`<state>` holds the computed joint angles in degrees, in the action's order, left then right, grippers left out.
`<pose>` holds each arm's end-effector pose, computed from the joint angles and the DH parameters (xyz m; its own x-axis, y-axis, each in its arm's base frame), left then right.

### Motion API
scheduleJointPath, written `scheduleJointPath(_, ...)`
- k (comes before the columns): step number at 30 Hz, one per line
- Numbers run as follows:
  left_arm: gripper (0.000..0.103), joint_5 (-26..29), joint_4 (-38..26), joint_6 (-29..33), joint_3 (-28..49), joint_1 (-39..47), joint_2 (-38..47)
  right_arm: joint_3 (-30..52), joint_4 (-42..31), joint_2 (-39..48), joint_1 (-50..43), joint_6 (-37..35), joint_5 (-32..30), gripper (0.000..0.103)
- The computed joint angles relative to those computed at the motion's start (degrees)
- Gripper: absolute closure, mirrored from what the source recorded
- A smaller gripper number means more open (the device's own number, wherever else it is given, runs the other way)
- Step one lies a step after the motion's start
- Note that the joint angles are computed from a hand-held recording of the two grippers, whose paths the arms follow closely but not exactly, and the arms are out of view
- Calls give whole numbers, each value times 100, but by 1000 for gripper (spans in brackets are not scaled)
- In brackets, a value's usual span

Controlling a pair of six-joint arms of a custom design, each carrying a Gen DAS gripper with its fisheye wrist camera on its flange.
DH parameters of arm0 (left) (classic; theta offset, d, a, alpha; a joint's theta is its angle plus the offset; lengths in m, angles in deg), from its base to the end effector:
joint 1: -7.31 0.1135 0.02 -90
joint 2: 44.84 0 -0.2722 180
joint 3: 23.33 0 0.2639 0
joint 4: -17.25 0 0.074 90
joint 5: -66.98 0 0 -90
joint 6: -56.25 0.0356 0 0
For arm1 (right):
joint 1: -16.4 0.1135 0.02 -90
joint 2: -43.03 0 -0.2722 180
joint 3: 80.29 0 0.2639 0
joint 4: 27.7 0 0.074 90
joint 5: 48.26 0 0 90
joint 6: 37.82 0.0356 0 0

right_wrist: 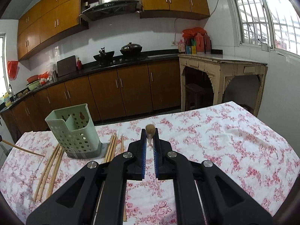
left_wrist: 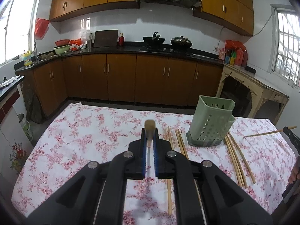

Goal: Organize utensils
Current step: 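Lift the left tool's chopstick into the green holder while the right tool inserts its own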

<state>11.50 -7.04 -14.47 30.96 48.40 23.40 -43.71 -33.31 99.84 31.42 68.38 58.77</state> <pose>0.2065 0.1533 0.2387 -0.5084 -0.0824 -0.8572 -0.0405 0.9966 -0.0718 0.2112 0.0459 0.2029 -0.4024 0.1682 -0.8999 0.1240 0.9839 0.1285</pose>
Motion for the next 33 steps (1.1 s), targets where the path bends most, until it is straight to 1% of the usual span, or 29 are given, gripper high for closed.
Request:
scheduleJointPath(5, 96, -31, -23, -55, 123, -9, -41, 172, -98, -12, -62, -30, -66, 96)
scheduleJointPath(9, 96, 95, -234, -152, 488, -2, -82, 584, -395, -88, -162, -55, -211, 96)
scheduleJointPath(14, 96, 341, -658, -374, 1202, -146, -218, 1418, -881, -146, -232, -10, -522, 96)
scheduleJointPath(20, 96, 596, -1175, -770, 2140, -639, -384, 2345, -979, 111, -88, 62, -873, 96)
scheduleJointPath(25, 96, 372, -1538, -980, 2739, -1396, -289, 2799, -766, 495, 149, 27, -978, 96)
scheduleJointPath(29, 96, -94, -1432, -1129, 2842, -2046, -114, 2947, -337, 932, 358, -56, -1002, 96)
scheduleJointPath(33, 96, -528, -1323, -1135, 2764, -2500, 124, 3031, -115, 1301, 492, -62, -963, 96)
